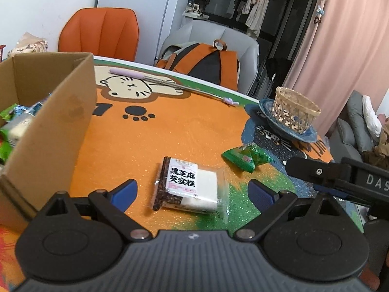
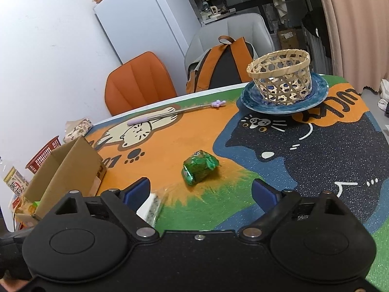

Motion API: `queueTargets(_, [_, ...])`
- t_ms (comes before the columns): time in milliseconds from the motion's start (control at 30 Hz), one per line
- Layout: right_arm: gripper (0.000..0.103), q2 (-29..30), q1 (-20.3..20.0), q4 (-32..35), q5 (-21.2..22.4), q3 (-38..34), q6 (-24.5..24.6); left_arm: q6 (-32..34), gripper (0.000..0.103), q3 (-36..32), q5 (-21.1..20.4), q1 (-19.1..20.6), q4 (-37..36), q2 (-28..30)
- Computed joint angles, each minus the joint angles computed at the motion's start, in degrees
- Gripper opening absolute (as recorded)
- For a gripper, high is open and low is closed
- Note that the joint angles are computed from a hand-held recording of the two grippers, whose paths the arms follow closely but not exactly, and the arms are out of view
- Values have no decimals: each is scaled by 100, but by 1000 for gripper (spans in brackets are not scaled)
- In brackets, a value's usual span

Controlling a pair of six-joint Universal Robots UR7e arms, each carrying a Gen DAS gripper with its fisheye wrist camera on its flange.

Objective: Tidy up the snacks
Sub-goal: 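Lower left tool onto black-sesame cake packet and close on it, then close right tool on green wrapped packet while left tool lifts sesame cake packet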

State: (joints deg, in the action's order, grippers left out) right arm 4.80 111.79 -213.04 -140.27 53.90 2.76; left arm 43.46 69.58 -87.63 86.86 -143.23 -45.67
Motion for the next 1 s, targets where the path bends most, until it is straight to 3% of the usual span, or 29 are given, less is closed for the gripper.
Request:
queueTargets(267, [91, -17, -111, 176, 106, -48, 47, 148, 97, -39, 281, -51, -159, 233])
queueTargets(367, [91, 8, -143, 285, 121, -146, 36, 371, 89, 36, 366, -56, -500, 294])
queueTargets(467, [91, 48, -181, 438, 133, -267, 49, 483, 74, 30, 339, -50, -662, 337])
queueTargets(567, [91, 97, -220, 630, 152, -409, 66, 378, 62, -196, 212, -22, -459, 416])
queueTargets(767, [90, 221, -269, 976, 156, -755, 37, 84, 54, -497, 116, 4, -261, 506])
queueTargets(1000, [90, 320, -340, 1248, 195, -1058, 9, -56, 53, -764, 45, 14, -66, 645])
